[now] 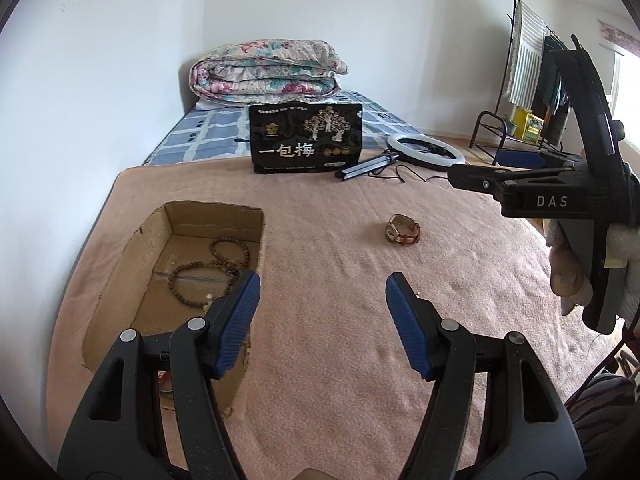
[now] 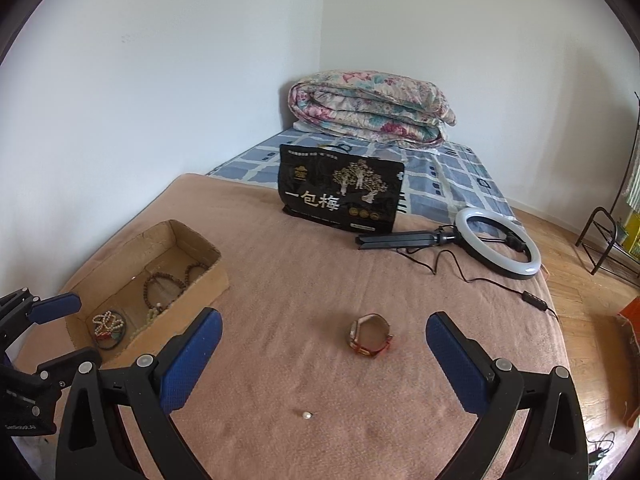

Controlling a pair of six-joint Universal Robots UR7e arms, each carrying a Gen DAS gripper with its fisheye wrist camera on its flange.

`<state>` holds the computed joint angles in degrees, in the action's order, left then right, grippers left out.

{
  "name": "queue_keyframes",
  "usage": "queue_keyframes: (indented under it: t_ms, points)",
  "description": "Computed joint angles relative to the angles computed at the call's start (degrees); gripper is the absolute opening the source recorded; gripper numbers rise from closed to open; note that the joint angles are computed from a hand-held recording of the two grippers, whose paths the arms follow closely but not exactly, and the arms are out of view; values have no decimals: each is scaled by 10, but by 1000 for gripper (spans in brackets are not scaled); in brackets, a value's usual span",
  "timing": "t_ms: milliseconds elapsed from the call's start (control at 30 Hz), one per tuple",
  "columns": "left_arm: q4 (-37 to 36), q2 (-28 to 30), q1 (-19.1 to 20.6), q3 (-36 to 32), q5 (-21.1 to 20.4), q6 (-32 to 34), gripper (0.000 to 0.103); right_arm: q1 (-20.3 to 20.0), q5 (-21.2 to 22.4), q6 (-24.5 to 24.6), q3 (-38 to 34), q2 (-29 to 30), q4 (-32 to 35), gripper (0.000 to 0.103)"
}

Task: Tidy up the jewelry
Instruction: 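Withdraw both tools from the box toward the pearl earring and red watch, then grasp the pearl stud earring with the left tool while the right tool grasps the red leather watch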

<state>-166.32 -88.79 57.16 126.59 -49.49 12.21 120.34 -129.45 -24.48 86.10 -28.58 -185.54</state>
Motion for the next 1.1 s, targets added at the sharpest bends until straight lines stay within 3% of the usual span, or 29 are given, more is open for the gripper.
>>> queue_keyframes:
  t_ms: [300,500,567,733,800,867,1100]
  points:
    - [-1,67,1,-6,-52,0,65,-48,-2,38,21,-35,5,103]
    - [25,114,17,-25,-89,1,40,-79,12,44,17,-36,26,102]
    - [33,132,25,-36,-102,2,35,-90,25,56,14,-36,44,95]
    - [37,170,41,-58,-123,11,34,-119,73,109,3,-43,117,82]
    - [32,187,45,-66,-119,21,33,-129,87,123,-7,-40,141,76]
    - [34,200,48,-74,-115,29,26,-137,99,132,-19,-35,164,69]
    - [25,238,54,-87,-101,63,25,-148,111,141,-58,-10,214,53]
